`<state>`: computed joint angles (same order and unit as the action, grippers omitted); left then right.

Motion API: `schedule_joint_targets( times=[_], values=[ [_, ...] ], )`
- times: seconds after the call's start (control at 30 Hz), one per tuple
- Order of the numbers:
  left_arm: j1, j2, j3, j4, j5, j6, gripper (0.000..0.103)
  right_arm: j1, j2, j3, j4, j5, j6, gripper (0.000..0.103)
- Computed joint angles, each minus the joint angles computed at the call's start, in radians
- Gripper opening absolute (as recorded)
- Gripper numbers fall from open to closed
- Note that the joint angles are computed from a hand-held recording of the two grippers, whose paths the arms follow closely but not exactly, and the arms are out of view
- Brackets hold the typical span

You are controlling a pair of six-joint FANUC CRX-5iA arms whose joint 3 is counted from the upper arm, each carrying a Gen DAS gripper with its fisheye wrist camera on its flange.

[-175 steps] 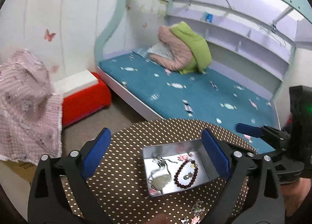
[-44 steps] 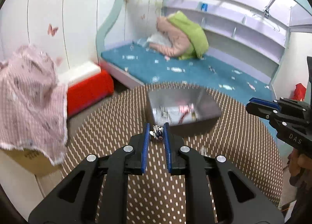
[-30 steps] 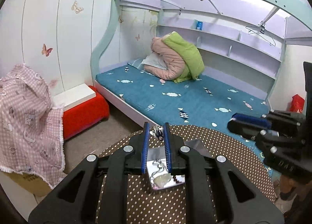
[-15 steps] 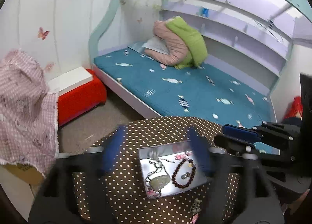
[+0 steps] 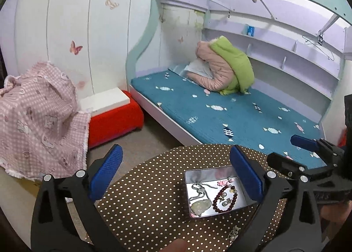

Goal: Organize jewelry

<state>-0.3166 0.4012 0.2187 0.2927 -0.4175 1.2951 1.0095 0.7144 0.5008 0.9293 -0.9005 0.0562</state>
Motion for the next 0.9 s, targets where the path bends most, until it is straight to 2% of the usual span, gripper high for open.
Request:
schedule_joint_targets(
  times=[0.2,0.53,0.77,0.9],
  values=[
    [-0.005,-0.072,-0.075,-0.014,0.050,0.006,0.098,0.015,-0.017,-0.021,0.037,-0.016,-0.021,0.096],
    [-0.021,-0.179,-0.188,-0.030,0.121,0.000,0.098,0.054,-0.080,-0.128,0.151,-0.044,-0.149,0.096],
    [-0.032,-0.240,-0.292,0.017,0.172,-0.045,0.098,0.095,-0.132,-0.226,0.220,-0.096,-0.261,0.096],
    [-0.031,-0.268,-0.360,0.080,0.206,-0.088,0.098,0.121,-0.152,-0.268,0.250,-0.133,-0.321,0.096]
  ],
)
